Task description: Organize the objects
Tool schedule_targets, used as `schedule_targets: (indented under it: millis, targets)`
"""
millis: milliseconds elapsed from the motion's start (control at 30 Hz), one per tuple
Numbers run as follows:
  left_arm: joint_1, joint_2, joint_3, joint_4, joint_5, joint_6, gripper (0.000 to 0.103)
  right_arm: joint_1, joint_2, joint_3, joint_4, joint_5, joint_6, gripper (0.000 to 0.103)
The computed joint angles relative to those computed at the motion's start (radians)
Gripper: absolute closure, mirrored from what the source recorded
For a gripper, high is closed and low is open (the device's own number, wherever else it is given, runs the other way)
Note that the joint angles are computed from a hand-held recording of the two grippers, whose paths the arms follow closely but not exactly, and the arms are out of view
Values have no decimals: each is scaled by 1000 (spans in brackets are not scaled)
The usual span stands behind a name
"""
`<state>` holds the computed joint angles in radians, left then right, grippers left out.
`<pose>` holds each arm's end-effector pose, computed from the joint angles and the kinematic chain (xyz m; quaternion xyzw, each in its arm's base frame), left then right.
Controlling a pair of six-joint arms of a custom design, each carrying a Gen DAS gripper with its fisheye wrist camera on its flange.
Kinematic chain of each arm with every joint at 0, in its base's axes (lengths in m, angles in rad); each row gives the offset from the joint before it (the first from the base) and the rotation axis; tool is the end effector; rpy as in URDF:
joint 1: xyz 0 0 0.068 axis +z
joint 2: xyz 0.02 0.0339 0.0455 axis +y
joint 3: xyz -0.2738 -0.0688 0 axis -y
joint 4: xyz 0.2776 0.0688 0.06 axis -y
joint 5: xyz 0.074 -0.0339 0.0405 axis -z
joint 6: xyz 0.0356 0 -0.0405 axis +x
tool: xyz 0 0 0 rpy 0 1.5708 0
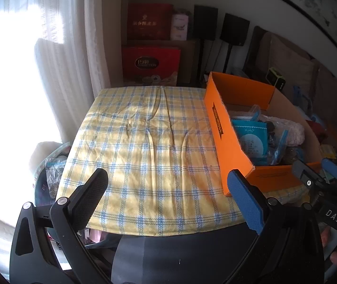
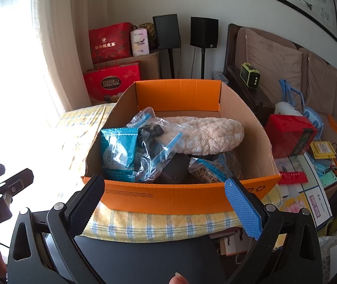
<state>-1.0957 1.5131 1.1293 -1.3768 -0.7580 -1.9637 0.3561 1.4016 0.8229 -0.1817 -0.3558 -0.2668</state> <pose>0.1431 -0.2247 0.2405 -0.3571 0.8539 0.1031 0.3644 0.2927 0.1221 0.2078 -0.3436 0.8396 0.1798 0.3803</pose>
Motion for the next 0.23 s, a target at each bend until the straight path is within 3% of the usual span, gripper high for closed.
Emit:
schedule_targets:
  millis: [233]
  targets:
    - [-3, 11, 15, -14, -1, -7, 2, 0, 2, -1, 5, 2, 1, 1]
